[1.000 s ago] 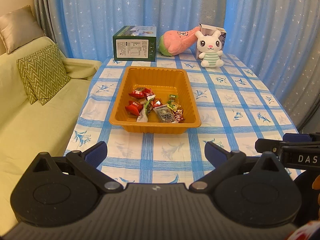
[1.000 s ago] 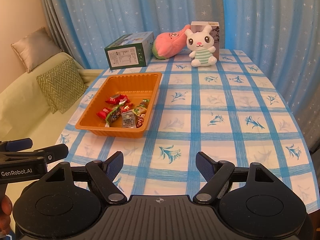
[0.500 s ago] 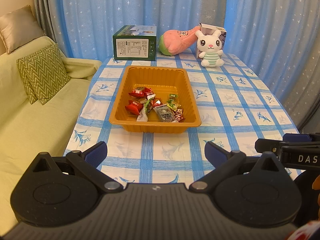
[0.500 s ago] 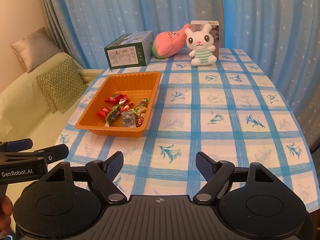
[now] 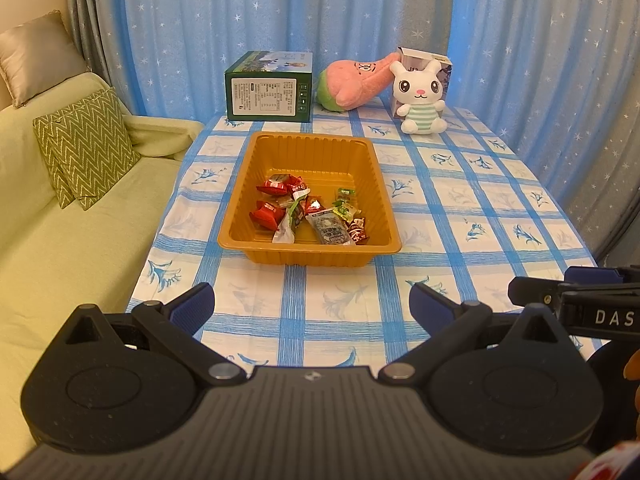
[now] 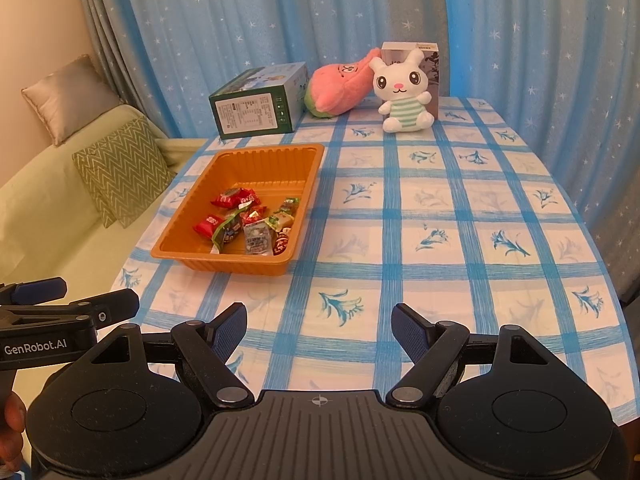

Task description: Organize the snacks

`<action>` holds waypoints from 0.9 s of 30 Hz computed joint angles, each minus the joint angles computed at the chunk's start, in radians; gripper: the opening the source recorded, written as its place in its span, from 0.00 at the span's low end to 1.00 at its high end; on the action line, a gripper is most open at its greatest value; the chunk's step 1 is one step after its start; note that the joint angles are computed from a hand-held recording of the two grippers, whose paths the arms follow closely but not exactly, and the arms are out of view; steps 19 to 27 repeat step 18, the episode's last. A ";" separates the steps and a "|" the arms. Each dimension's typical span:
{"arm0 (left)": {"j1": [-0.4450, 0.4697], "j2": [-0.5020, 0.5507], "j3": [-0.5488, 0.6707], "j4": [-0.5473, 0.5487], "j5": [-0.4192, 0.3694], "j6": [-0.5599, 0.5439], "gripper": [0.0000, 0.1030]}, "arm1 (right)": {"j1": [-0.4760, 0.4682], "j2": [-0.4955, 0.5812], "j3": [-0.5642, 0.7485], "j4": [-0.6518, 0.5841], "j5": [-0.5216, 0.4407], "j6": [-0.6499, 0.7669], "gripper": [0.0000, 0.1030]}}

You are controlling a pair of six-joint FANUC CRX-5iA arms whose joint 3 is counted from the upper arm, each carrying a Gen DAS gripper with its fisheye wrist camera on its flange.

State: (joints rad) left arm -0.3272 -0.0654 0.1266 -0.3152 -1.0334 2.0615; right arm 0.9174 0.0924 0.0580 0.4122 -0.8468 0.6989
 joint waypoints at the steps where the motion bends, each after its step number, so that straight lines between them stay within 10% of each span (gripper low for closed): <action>1: 0.000 0.000 0.000 0.000 0.000 0.000 1.00 | 0.000 0.000 0.000 0.000 0.000 0.000 0.77; 27: 0.003 -0.006 -0.015 0.007 0.024 -0.008 1.00 | 0.000 0.000 -0.003 0.001 0.003 -0.003 0.77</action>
